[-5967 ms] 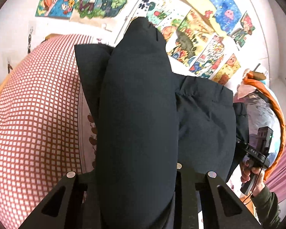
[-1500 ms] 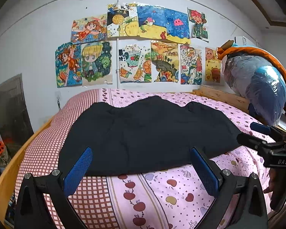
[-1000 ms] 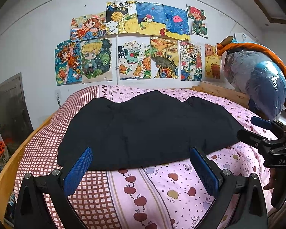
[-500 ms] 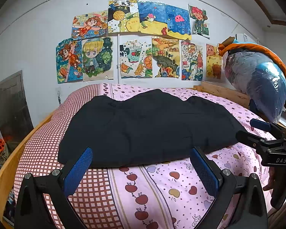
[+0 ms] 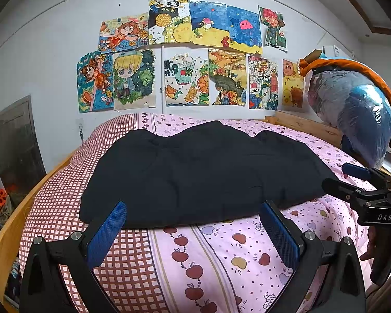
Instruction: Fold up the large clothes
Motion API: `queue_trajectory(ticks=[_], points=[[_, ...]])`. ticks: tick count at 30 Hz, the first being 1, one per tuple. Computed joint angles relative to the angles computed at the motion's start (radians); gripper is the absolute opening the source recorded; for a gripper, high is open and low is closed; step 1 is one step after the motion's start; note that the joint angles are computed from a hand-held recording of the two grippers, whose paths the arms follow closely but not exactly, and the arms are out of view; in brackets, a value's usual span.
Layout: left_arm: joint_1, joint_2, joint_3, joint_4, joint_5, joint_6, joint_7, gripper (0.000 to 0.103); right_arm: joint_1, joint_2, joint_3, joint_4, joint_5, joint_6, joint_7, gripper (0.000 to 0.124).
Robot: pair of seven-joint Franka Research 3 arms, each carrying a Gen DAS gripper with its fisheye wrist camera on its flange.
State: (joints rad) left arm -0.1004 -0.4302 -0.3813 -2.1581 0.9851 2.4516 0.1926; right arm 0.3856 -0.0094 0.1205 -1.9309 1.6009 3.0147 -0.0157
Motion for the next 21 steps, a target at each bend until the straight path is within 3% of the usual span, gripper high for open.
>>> queue_trajectory(ticks=[21], points=[[0.000, -0.004, 0.002, -0.006, -0.011, 0.004, 0.007, 0.103, -0.003, 0.005, -0.001, -0.003, -0.013, -0.010, 0.010, 0.101]])
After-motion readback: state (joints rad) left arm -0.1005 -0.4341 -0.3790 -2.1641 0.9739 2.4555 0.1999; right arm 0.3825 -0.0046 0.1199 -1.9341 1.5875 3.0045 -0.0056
